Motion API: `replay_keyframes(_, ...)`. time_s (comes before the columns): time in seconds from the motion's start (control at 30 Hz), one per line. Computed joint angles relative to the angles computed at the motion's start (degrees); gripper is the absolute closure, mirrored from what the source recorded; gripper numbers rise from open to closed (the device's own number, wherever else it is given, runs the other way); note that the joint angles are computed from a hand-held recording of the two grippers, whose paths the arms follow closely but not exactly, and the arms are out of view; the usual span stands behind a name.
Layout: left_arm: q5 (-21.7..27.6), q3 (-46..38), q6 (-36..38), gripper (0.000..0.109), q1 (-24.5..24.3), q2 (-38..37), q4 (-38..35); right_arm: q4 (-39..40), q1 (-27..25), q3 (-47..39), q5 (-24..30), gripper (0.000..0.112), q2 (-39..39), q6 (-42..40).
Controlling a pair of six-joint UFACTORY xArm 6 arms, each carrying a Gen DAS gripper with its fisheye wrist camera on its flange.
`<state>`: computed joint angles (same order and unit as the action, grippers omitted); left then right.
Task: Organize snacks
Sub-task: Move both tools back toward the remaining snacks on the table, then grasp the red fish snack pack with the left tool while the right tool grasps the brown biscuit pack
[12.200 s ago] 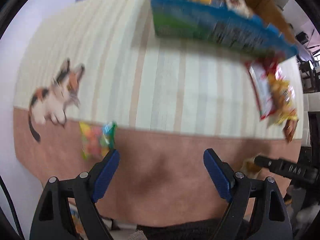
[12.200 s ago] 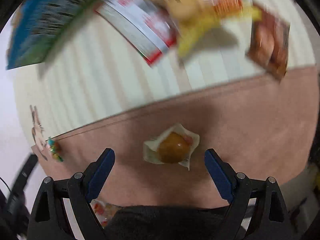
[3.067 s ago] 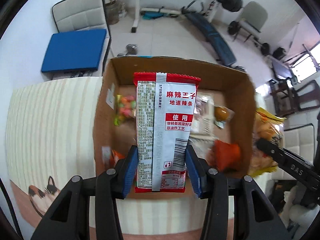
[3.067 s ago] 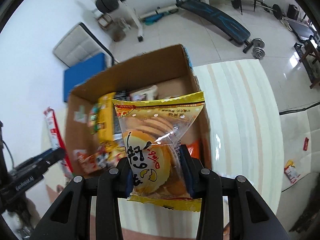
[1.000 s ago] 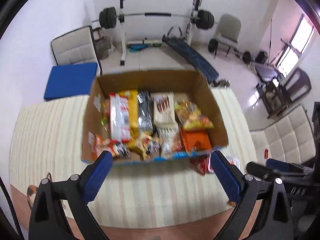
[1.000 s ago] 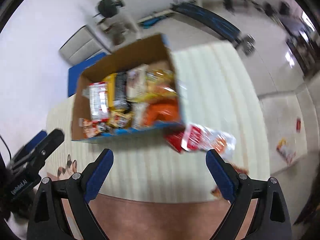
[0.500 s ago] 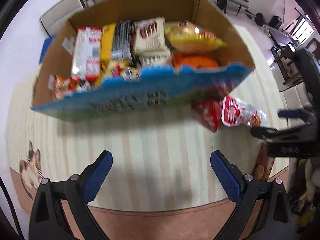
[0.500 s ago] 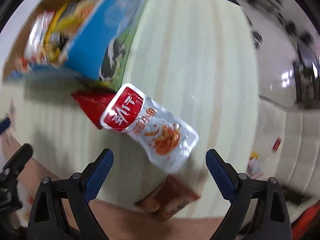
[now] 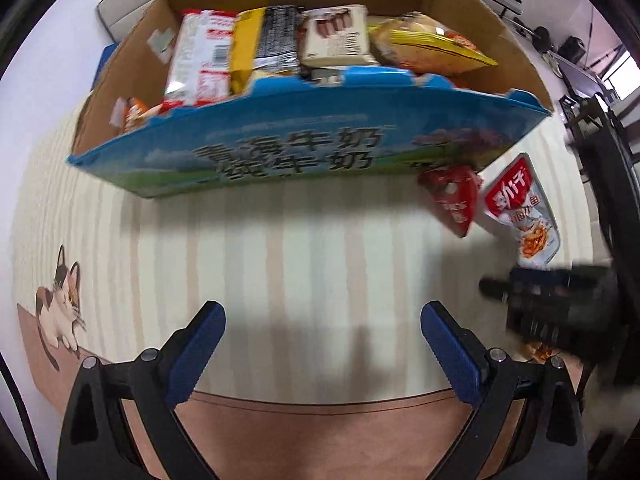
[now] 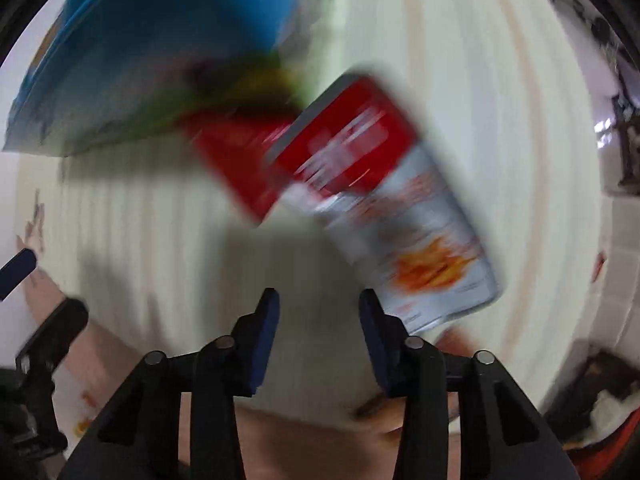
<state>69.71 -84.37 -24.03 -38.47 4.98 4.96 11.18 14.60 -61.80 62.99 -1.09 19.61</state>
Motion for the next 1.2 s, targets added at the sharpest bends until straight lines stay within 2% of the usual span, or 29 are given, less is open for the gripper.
replay_keyframes(0.07,0.5,1.5,0.0,0.008,0.9,-1.5,-0.2,5.3,0.2,2.4,-2.2,0.072,-2.0,0.3)
replay_keyframes(0.17,0.8,3.7,-0.3,0.008,2.0,-3.5,-0.2,2.8,-1.3,3.7,-5.4,0.067,-5.0,3.2)
replay_keyframes(0.23,0.8,4.4,-0.6,0.008,2.7,-4.3,-0.5,-1.4,-3.2,2.4,-5.9,0.052,-4.9,4.8)
replay_keyframes(0.3,0.5,4.6,-1.3,0.008,2.9,-4.3,-0.9,-4.0,-6.0,-0.8,-3.2,0.046,-2.4,2.7)
replay_keyframes(0.47,0.3,1.6,-1.4,0.008,2.4,-1.4,-1.9,-6.6,-9.0,-8.8,1.9,0.046,5.1,-5.0)
replay_keyframes(0.57,0.5,0.2,-1.6,0.008,1.3,-0.1,-2.9,-6.6,-9.2,-9.7,1.6,0.044,7.3,-8.8)
replay_keyframes(0.73,0.8,-1.9,-1.9,0.008,-0.8,1.0,-2.8,-3.7,-6.4,-8.9,1.1,0.074,6.8,-6.9)
replay_keyframes(0.9,1.6,-2.2,-2.6,0.008,-1.2,1.0,-2.3,-3.8,-1.1,-4.8,-1.3,0.082,4.0,-4.1)
replay_keyframes(1.0,1.9,-1.7,-2.7,0.008,-0.6,0.7,-2.1,-0.3,1.9,-2.6,-3.3,0.095,2.9,-3.5)
replay_keyframes(1.1,1.2,-0.4,-2.0,0.008,0.1,-0.1,-1.9,-0.3,3.8,-0.2,-5.0,0.095,0.9,0.0)
replay_keyframes(1.17,-0.1,-0.6,0.3,0.008,-0.2,0.0,-1.5,2.0,3.4,4.5,-8.2,0.093,-3.8,4.2)
replay_keyframes(1.2,-1.0,-1.1,2.3,0.008,-0.5,0.4,-1.8,3.1,2.4,7.1,-9.9,0.085,-7.0,6.6)
